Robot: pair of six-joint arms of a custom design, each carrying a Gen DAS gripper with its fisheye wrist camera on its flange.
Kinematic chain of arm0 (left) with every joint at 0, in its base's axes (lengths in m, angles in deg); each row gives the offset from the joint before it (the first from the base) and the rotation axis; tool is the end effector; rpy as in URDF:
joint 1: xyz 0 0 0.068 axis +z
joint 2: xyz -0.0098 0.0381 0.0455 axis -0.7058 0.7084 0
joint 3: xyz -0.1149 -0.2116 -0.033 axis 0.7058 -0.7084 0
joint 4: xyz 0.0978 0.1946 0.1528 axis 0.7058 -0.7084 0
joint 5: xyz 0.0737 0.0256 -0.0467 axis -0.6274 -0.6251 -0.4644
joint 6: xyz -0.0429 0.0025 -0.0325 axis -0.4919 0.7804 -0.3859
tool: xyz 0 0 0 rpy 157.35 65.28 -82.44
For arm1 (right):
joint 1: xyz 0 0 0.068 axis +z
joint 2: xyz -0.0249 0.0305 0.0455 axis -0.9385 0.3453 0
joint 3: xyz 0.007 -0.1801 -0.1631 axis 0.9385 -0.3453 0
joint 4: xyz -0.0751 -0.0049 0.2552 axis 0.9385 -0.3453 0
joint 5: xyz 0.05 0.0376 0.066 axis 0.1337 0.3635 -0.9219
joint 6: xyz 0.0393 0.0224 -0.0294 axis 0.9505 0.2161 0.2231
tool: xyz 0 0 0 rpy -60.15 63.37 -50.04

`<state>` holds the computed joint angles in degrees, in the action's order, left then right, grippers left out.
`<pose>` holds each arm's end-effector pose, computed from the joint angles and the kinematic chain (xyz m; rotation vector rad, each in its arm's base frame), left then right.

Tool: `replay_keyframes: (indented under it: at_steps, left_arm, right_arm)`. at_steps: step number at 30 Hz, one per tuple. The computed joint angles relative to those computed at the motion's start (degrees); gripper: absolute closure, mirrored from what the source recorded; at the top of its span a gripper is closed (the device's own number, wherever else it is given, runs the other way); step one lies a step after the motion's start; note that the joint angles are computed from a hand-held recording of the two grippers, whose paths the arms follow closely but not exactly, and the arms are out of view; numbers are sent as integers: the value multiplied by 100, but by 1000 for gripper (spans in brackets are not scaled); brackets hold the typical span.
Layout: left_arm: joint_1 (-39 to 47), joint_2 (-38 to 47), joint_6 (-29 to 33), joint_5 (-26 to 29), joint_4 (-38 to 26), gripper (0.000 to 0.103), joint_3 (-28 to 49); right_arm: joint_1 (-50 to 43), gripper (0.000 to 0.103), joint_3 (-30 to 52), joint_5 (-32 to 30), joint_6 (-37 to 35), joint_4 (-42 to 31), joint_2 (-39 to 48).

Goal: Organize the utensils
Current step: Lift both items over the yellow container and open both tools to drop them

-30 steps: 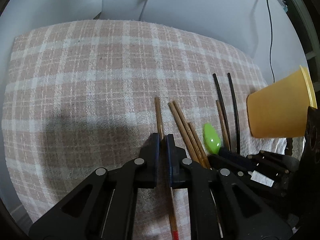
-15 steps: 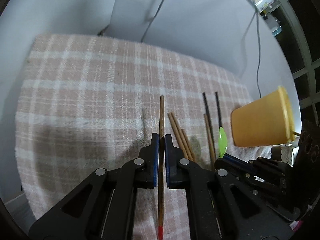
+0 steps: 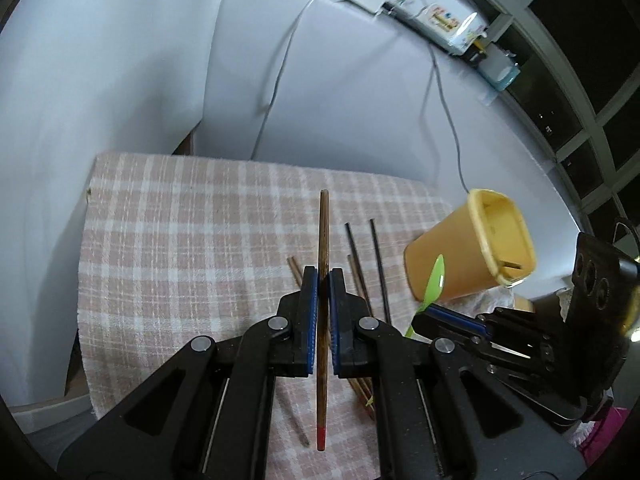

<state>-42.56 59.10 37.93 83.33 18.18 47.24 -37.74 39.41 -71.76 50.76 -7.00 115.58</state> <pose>0.1674 -0.0048 0.3124 -0.1821 2.5329 -0.4904 0.1969 0.1355 0.3309 -0.6573 2.6107 0.6210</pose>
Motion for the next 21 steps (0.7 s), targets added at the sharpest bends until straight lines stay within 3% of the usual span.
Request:
replay_keyframes:
  at_steps: [10,21]
  left_arm:
    - [-641,-29,-421,-411,-172,100,808]
    - [-1783,915,-925,-962,199,100,2300]
  right_arm:
    - [-358,99,313,-226,-146,-174,-305]
    - [-1577,99,1474,-939,-602,-1020,-398]
